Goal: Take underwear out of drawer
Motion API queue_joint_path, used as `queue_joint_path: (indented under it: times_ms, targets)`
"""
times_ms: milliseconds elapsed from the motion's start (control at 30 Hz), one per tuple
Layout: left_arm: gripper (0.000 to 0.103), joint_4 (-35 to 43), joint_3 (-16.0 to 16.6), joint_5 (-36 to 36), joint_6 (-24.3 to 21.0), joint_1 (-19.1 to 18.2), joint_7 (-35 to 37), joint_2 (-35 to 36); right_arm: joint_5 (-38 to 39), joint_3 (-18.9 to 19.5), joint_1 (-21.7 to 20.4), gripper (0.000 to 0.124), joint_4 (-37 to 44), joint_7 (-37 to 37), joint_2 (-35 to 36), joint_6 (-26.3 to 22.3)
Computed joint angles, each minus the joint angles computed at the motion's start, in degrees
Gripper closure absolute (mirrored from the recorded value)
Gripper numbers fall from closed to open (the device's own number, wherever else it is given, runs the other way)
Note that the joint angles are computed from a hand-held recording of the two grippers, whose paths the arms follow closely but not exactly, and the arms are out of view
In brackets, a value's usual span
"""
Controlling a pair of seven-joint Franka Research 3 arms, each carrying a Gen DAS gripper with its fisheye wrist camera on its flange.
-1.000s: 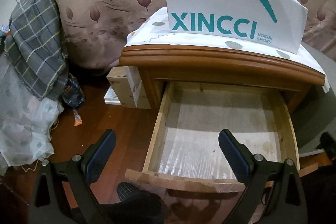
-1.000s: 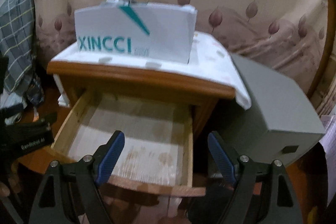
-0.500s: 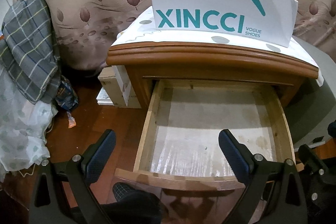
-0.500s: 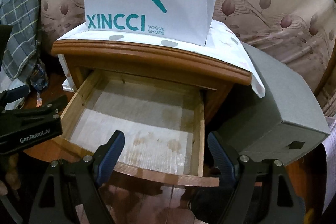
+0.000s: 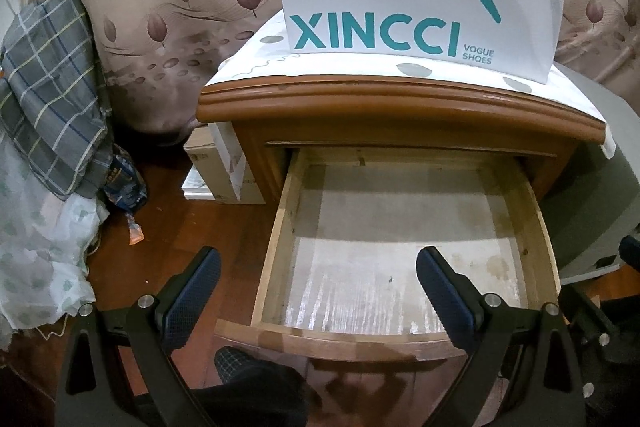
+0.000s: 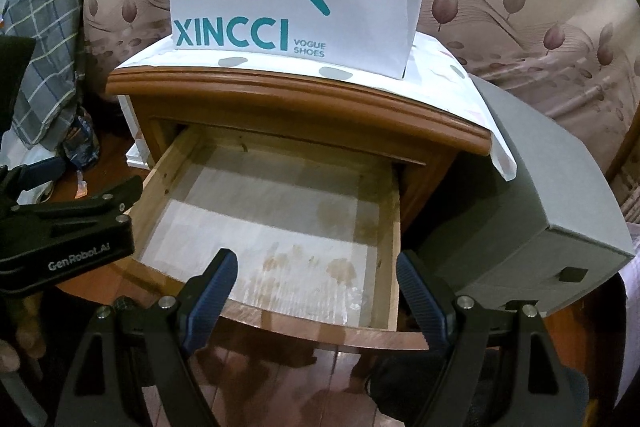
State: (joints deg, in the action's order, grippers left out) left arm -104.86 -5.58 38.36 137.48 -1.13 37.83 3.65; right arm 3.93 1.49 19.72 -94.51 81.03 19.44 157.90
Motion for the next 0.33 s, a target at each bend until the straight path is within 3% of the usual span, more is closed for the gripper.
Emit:
queue_joint_path:
  times_ms: [333]
  targets:
    - [0.006, -0.4, 0.1, -1.1, 1.3, 0.2, 0.8, 0.1, -0.2, -0.2, 0.2, 0.040, 0.1, 0.1, 0.1, 0.1]
